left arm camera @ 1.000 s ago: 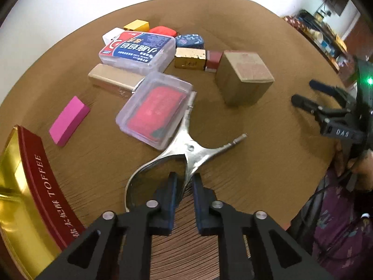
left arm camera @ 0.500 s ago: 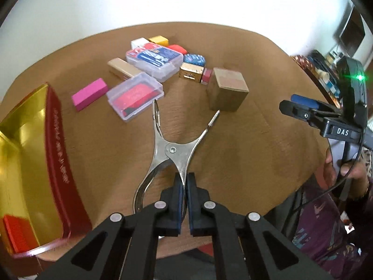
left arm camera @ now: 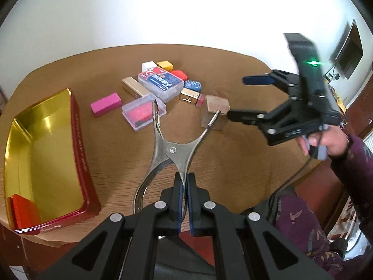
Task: Organize rigid objects
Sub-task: 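Carry the clip into the gold tray and open left gripper while right grasps the cardboard box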
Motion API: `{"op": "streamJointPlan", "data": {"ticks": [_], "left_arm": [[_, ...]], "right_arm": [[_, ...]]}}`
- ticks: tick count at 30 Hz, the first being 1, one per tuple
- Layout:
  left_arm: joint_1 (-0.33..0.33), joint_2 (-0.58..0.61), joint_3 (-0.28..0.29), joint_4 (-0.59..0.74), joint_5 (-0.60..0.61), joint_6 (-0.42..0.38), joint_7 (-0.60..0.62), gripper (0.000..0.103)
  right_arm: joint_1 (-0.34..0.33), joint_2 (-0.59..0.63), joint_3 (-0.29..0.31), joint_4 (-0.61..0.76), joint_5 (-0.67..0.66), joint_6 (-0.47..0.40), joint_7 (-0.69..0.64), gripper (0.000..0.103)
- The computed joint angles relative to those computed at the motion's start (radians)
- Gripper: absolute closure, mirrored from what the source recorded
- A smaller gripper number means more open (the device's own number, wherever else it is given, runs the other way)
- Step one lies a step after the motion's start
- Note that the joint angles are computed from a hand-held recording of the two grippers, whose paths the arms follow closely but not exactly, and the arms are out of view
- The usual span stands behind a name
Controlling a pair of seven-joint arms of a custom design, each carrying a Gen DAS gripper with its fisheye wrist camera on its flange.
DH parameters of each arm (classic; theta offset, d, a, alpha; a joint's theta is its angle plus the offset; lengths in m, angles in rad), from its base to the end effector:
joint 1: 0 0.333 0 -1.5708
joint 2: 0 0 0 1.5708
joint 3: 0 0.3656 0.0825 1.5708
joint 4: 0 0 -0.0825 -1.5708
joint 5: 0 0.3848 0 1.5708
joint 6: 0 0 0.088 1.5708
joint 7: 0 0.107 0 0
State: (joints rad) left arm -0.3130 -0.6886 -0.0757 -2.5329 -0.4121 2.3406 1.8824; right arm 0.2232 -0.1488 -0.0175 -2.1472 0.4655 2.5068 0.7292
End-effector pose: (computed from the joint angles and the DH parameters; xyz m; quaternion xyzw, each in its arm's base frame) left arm 0.3223 -0.1456 0.5912 -0.4962 0.8193 -0.2822 0.0536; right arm 0.5298 0.1066 0.5709 -0.8718 0.3843 -0.1370 0.2712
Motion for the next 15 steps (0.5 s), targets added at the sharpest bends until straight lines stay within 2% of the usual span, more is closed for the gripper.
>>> {"op": "streamJointPlan", "data": {"ticks": [4, 8, 11, 12, 13, 14, 15], "left_arm": [[0.013, -0.02, 0.018, 0.017, 0.004, -0.031, -0.004, 0.1], [0.037, -0.035, 0.031, 0.027, 0.013, -0.051, -0.009, 0.1], [0.059, -0.041, 0.043, 0.034, 0.022, -0.062, -0.012, 0.1], [0.07, -0.045, 0.046, 0.036, 0.028, -0.065, -0.015, 0.1], [0.081, -0.048, 0.046, 0.038, 0.036, -0.066, -0.019, 0.1], [0.093, -0.05, 0.049, 0.041, 0.045, -0.069, -0.022, 0.1], [0.103, -0.05, 0.055, 0.045, 0.052, -0.072, -0.022, 0.1]], "right_arm": [[-0.006, 0.051, 0.003, 0.07, -0.042, -0.102, -0.032, 0.001], [-0.013, 0.092, 0.025, 0.104, -0.13, -0.123, -0.016, 0.003], [-0.017, 0.121, 0.033, 0.137, -0.15, -0.167, -0.012, 0.016], [-0.017, 0.129, 0.037, 0.145, -0.173, -0.176, -0.002, 0.025], [-0.018, 0.138, 0.04, 0.152, -0.197, -0.188, 0.011, 0.043], [-0.018, 0.15, 0.043, 0.163, -0.22, -0.208, 0.028, 0.055], [-0.019, 0.156, 0.045, 0.167, -0.23, -0.22, 0.036, 0.056]]}}
